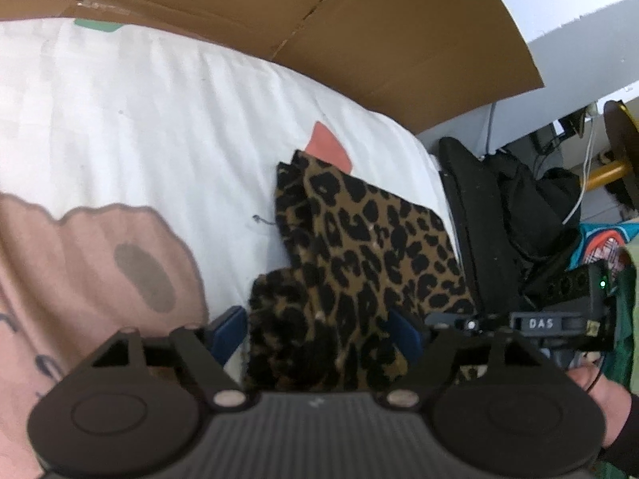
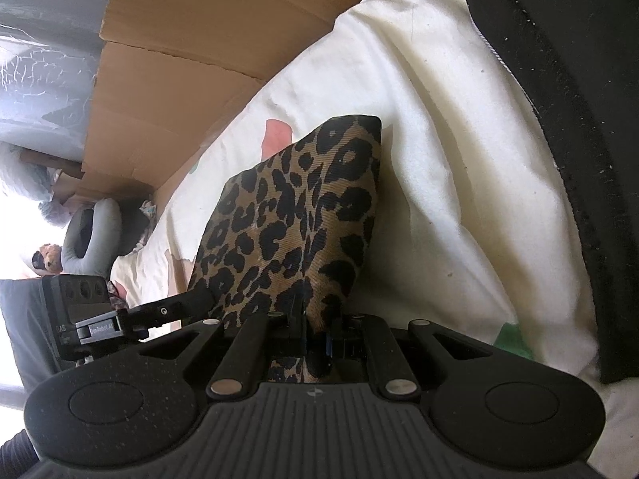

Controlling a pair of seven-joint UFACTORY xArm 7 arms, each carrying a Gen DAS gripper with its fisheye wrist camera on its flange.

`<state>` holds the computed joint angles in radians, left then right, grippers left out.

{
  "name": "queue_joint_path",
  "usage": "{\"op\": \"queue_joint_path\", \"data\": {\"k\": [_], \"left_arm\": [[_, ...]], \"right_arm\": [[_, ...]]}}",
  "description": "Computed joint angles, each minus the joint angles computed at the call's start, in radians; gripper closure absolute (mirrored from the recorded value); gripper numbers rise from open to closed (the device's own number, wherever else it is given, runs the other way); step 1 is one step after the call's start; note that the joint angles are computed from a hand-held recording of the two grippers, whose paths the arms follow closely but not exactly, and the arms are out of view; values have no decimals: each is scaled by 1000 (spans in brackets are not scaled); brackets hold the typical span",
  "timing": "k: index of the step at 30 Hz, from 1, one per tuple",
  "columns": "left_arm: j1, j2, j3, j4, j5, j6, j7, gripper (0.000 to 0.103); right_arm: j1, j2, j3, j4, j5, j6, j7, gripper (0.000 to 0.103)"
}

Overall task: Fold clothes
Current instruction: 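Lift the folded leopard-print shorts off the blanket with both tools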

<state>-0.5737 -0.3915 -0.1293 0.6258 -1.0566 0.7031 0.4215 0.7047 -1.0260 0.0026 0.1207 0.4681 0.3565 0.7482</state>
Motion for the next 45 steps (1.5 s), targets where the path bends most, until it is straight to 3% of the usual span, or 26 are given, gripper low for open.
{"op": "queue_joint_path", "data": {"k": [1,2,3,5,9,13,15,17,21,28,33,38,45], "left_arm": [[-3,2,3,1,-9,2,6,25],[-3,2,2,1,-11,4,8,31],[-1,0,-1,2,-1,4,4,45],[-2,-10,3,-2,0,2,24,55],[-7,-36,29,-24,-70,8,80,63],[-2,-38,21,-26,-86,6,100,62],[1,-22,21,-21,-88,18,97,49],[3,-10,24,-20,-109,29,113,46],[16,5,24,-31,-149,39,130,46],[47,60,22,-10,-257,95,167,46],[68,106,-8,23,-252,110,172,62],[73,95,-26,31,-205,101,156,71],[56,30,-28,32,-150,76,119,73]], "right_arm": [[1,2,1,0,0,-2,1,96],[2,5,2,1,1,-5,3,96],[3,7,2,1,0,-7,2,96],[2,2,1,-2,-2,-9,2,96],[3,-18,3,-15,-5,-18,5,96],[1,-42,11,-26,-14,-23,21,96],[1,-55,2,-33,-21,-17,17,95],[-5,-66,-6,-36,-26,-3,16,92],[-23,-103,-1,-54,-26,13,35,80],[33,-132,-45,-134,20,-109,101,80],[107,-83,-102,-158,14,-211,132,83],[98,-49,-90,-117,-48,-171,129,94],[38,-60,-12,-51,-102,-76,112,96]]}}
